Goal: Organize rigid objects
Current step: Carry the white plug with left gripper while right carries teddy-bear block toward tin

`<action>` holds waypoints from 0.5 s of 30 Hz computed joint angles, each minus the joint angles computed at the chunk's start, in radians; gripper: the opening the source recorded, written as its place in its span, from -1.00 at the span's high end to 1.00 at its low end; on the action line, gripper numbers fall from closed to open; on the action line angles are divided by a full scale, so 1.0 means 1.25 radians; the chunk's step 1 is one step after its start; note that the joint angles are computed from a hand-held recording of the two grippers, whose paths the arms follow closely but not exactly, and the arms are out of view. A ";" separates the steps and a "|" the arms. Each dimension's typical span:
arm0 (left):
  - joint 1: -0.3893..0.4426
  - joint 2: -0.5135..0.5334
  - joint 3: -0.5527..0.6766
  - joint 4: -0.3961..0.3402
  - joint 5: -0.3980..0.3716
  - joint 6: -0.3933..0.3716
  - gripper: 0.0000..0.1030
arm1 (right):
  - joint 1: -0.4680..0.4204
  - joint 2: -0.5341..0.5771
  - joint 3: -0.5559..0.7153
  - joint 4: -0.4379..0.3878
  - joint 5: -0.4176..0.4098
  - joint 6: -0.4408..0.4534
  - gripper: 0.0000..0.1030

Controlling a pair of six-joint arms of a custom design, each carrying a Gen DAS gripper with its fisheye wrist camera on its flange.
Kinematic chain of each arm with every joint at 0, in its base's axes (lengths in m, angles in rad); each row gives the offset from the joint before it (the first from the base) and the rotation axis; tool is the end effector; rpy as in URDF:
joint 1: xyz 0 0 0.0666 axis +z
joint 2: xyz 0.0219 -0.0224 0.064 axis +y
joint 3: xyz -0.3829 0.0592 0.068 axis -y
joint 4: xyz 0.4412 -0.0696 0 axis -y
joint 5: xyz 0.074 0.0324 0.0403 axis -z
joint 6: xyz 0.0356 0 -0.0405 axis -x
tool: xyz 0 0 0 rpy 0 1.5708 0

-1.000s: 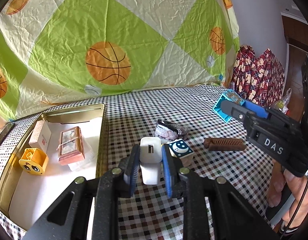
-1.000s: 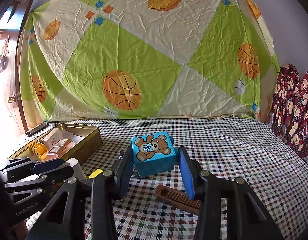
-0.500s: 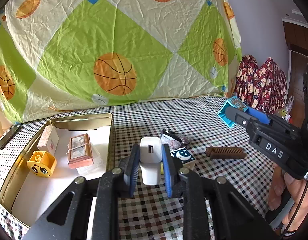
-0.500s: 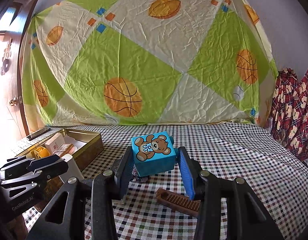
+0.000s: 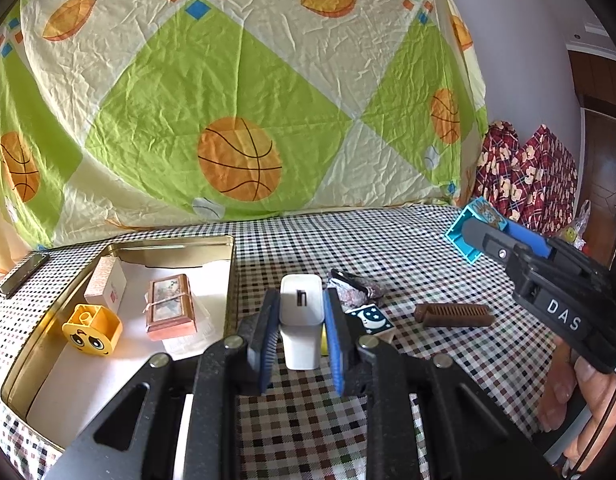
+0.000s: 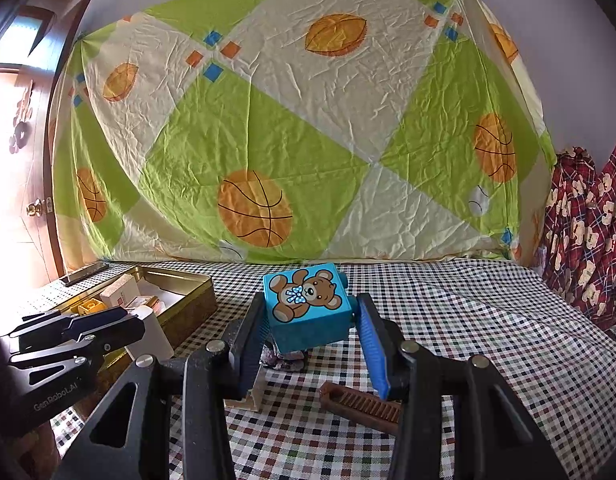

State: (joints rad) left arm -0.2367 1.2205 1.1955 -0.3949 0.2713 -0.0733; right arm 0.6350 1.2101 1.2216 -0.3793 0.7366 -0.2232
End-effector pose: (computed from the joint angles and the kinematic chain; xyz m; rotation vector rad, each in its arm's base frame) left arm 0.4781 -0.1256 0.4582 0.4803 1.9350 -0.3753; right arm 0.4050 0.2682 0.4817 0.0976 1.8394 -0.1164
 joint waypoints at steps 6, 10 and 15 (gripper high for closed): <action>0.002 -0.010 -0.013 0.023 -0.008 0.011 0.60 | 0.013 -0.010 -0.017 0.040 0.013 0.021 0.10; 0.003 -0.016 -0.020 0.035 -0.012 0.017 0.60 | 0.020 -0.013 -0.022 0.054 0.018 0.032 0.10; 0.003 -0.033 -0.040 0.070 -0.027 0.027 0.60 | 0.031 -0.019 -0.033 0.079 0.030 0.047 0.10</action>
State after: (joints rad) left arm -0.2332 1.1797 1.1454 -0.3074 0.2377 -0.0401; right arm 0.6734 1.1862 1.1804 -0.2803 0.7742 -0.1646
